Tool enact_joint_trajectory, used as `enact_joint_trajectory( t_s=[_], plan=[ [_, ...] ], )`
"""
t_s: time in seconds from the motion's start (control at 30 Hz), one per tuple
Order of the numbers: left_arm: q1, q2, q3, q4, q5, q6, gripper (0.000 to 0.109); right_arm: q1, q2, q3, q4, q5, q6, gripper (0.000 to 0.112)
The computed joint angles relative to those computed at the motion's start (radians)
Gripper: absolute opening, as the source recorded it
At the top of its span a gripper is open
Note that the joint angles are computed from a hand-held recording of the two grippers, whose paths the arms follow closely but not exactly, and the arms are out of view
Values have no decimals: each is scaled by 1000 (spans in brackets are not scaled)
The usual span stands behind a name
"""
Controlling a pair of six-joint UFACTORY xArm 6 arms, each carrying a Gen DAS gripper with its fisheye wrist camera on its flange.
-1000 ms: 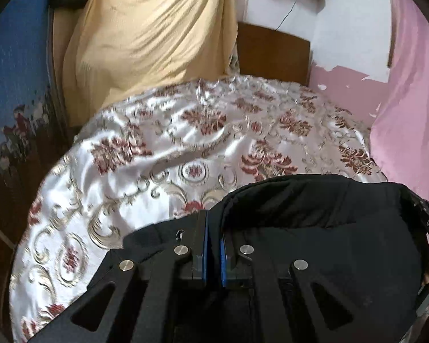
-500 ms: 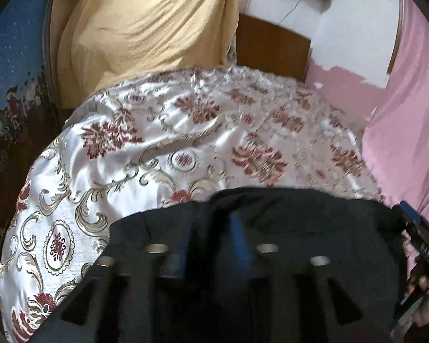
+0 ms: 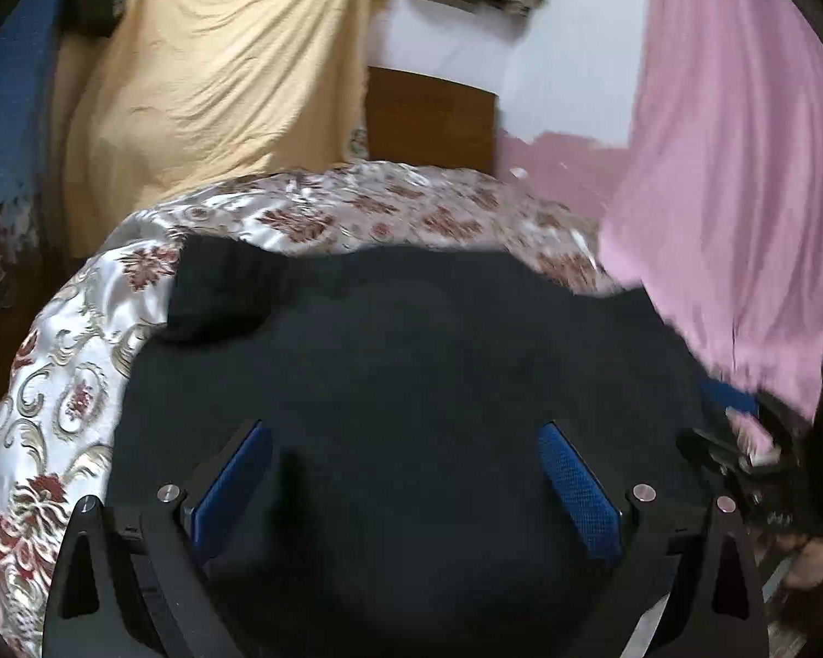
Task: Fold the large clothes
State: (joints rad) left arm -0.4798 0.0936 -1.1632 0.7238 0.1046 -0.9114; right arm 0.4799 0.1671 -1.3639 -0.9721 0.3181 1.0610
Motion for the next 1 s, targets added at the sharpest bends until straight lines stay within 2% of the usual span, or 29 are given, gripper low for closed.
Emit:
enact_joint_trajectory(
  t_s=[0.03,0.1,0.2,0.37,0.47,0.5,0.57,0.63,0.7,0.87,1.0],
  plan=[
    [-10,13,-13,75,26,-48,99,9,1,7,-18,20,11,79],
    [-34,50,-66,145,108,-79,99,11,8,10,-65,32,63,79],
    [-25,88,-125,208,118,-137,99,0,31,-19,-89,46,120,83],
    [-15,186,-272,77,221,-37,103,-36,131,-148,18,67,27,83],
    [-9,272,-404,33,319,29,103,-57,223,-273,182,103,-96,83],
    [-7,290,-428,32,334,35,103,-67,262,-329,249,120,-148,83],
    [1,340,-496,0,360,70,103,-79,329,-421,297,154,-189,83],
    [12,376,-534,-39,362,100,103,-91,403,-519,385,197,-268,83],
    [26,418,-571,-150,343,172,103,-98,472,-609,430,237,-311,84],
    [38,493,-652,-250,337,246,103,-106,587,-751,438,272,-330,92],
    [56,541,-695,-415,302,359,103,-120,650,-837,551,283,-400,97]
  ],
)
